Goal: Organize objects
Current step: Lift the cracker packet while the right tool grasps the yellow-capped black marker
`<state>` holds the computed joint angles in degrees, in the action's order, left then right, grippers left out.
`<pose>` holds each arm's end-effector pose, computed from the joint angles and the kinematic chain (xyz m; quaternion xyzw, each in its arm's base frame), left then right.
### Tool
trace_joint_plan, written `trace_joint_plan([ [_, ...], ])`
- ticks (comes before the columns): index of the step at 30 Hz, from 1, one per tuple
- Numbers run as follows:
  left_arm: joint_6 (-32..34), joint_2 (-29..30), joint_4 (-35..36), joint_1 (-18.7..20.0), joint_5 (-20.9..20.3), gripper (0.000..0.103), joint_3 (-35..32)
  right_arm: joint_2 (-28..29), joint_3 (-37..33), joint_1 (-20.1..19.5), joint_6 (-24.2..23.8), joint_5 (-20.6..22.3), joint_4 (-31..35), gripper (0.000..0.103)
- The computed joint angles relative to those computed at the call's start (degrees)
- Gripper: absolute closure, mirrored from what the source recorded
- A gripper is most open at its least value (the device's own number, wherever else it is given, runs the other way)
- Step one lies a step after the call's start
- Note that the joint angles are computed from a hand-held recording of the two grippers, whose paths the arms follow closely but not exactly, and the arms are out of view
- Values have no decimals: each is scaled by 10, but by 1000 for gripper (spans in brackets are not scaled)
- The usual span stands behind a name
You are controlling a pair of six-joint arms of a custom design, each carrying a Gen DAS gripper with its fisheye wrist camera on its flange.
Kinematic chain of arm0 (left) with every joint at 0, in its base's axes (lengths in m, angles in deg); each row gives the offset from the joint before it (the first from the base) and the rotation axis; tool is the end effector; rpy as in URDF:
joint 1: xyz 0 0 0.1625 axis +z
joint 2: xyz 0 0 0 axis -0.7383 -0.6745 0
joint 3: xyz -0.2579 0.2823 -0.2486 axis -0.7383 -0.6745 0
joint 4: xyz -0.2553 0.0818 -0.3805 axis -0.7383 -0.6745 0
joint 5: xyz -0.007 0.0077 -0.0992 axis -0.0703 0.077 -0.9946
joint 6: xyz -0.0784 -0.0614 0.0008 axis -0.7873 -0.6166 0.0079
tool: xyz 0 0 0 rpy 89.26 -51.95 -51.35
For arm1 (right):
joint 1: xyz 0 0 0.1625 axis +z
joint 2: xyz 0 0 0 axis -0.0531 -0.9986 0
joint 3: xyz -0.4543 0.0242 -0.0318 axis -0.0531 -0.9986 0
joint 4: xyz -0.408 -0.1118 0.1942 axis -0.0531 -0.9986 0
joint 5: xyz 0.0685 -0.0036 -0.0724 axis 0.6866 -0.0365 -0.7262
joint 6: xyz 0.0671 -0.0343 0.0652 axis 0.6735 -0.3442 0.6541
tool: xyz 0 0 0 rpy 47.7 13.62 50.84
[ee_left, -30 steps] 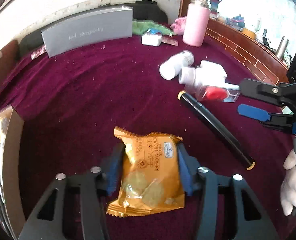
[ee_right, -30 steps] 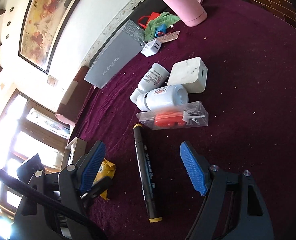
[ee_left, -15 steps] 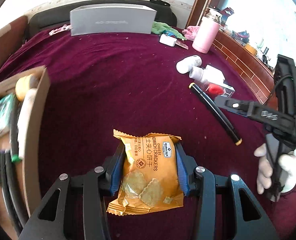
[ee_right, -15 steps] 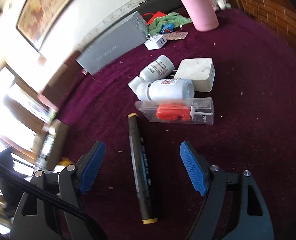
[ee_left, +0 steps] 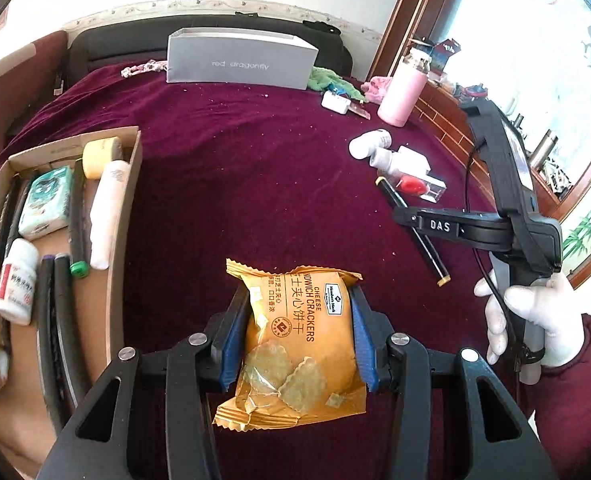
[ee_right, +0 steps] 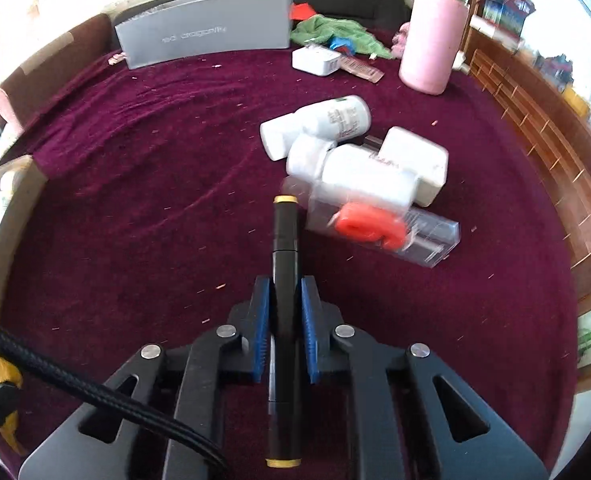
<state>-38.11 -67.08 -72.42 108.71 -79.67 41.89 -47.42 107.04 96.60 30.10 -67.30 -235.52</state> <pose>-0.2812 -0.8383 0.1024 0.3922 0.9035 -0.1270 0.1173 0.1083 -0.8141 0.2472 -0.0929 -0.8553 0.3266 0.3914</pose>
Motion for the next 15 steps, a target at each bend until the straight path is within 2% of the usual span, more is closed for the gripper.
trace_joint_plan([
  [8, -10, -29, -16, 12, -22, 62, 26, -42, 70, 7, 56, 65, -35, 91],
  [15, -11, -48, -27, 18, -32, 62, 47, -41, 80, 24, 56, 59, -43, 91],
])
